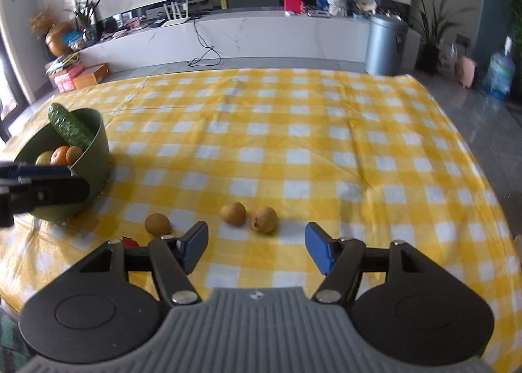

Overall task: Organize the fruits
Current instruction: 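Move both tools back to the kiwis and tomato on the tablecloth, then grasp a brown kiwi with the left tool while the right tool grasps another kiwi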

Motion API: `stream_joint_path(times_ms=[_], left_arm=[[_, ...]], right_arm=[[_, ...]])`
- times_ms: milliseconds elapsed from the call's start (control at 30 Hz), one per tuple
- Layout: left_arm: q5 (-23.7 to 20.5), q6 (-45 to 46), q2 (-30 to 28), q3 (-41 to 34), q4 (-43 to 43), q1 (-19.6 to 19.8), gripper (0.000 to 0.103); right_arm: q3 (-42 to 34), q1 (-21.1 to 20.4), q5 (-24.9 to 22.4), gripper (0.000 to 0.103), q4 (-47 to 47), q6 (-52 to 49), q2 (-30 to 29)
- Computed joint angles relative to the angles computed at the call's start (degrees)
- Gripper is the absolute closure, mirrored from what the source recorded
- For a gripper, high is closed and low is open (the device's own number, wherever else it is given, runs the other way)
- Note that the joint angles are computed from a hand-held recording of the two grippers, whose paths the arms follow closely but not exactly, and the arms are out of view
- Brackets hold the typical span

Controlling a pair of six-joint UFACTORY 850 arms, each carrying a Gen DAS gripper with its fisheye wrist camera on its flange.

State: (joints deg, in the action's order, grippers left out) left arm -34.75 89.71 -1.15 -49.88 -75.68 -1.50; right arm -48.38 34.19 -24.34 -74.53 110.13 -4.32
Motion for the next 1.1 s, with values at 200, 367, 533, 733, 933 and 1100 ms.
stream_joint_path(times_ms=[200, 367, 533, 733, 933, 1100], left_arm=[[1.85, -2.27, -1.04, 0.45, 3.84, -2.19, 0.036], [5.10, 0.45, -1.83, 1.30, 3.44, -3.68, 0.040], [7.62, -3.55, -4.22, 0.14, 5.93, -4.84, 0.047], [9.65, -6.65, -6.68, -1.31, 6.61, -5.52, 0.049], [10.28, -9.57, -8.60, -2.63, 7.49, -5.79, 0.050], [9.22, -12.25, -9.58, -3.39, 8.81, -5.57, 0.054]], right_arm=[[-0.81, -1.55, 0.40, 0.040, 4.42, 0.17, -1.77], [-1.68, -1.90, 1.37, 0.044, 4.56, -0.76, -3.25], [-2.30, -3.31, 5.18, 0.058, 4.25, -0.06, -4.73], [-3.85, -4.59, 7.21, 0.067, 7.01, -2.08, -6.97], [-4.94, -5.69, 8.80, 0.067, 8.21, -2.80, -8.50], [-6.24, -6.25, 9.11, 0.067, 10.68, -5.99, -10.03]])
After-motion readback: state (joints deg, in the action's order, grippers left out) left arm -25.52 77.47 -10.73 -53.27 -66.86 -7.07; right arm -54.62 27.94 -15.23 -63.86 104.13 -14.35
